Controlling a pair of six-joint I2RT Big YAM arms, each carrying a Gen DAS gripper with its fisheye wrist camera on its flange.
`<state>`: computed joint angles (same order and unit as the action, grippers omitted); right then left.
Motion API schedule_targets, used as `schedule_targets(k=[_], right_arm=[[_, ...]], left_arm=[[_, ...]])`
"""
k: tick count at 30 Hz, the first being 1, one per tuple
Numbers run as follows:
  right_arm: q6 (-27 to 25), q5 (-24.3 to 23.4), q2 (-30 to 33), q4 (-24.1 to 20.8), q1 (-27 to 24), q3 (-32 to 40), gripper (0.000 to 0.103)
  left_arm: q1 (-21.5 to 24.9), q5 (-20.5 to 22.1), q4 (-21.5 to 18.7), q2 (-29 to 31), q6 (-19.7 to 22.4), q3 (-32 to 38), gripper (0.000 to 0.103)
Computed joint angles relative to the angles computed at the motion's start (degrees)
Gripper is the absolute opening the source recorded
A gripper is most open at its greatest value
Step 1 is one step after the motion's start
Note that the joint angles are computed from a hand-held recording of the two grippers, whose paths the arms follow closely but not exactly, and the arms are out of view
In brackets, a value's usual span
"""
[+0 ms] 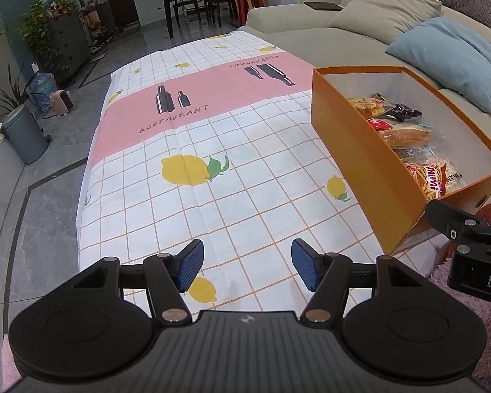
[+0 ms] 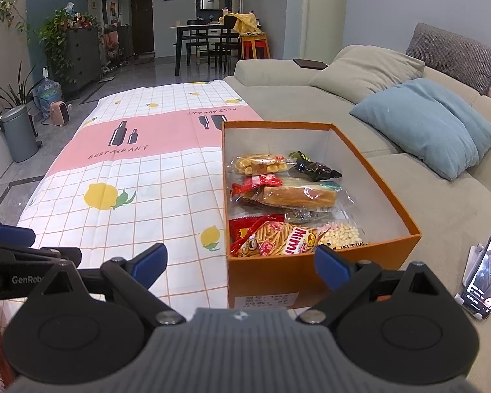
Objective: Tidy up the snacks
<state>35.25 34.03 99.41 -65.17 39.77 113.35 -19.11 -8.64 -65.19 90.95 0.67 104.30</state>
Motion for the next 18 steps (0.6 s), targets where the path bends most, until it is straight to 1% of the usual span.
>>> schedule_targets(k=[18], right_arm=[[-0.78, -0.07, 0.16, 0.0, 0.19, 0.23, 0.094]], left_arm=[[0.03, 0.11, 0.11, -0.13, -0.25, 0.0, 0.073]])
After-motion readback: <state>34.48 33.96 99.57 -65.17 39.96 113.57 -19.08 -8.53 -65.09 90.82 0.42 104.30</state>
